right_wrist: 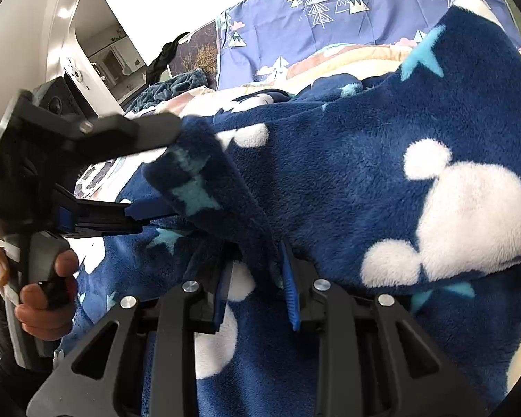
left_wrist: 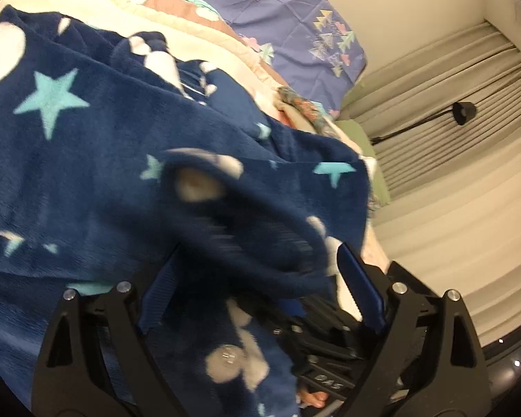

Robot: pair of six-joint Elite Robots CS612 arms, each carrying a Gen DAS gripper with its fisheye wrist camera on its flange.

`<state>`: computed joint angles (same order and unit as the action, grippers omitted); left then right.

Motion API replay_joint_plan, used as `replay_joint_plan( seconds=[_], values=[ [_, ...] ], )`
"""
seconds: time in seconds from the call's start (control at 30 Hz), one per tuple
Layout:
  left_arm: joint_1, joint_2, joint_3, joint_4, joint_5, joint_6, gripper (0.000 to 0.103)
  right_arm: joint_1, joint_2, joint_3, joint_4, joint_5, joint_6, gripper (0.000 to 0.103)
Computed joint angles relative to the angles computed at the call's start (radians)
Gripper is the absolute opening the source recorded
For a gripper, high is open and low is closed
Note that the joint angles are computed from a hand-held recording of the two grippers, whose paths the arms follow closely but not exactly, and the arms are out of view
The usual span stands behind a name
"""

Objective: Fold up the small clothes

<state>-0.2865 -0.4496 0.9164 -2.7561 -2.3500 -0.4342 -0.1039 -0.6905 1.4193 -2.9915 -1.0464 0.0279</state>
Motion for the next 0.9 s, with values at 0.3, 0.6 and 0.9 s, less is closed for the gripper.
replay_joint_plan(
  seconds=[0.3, 0.6, 0.9],
  values=[
    [-0.026, -0.016, 0.003, 0.084, 0.096, 0.119, 0.011, -0.001, 0.002, 0.001, -0.013, 0.017, 0.001, 0.034],
    [-0.039, -0.083, 0.003, -0.066, 0.205, 0.225, 0.010, -0.030, -0.007, 0.076, -0.391, -0.059, 0.229, 0.036],
    [0.002, -0.126, 0.050, -0.200, 0.351, 0.226, 0.010, -0.017, -0.004, 0.033, -0.136, -0.182, 0.277, 0.036]
  ],
)
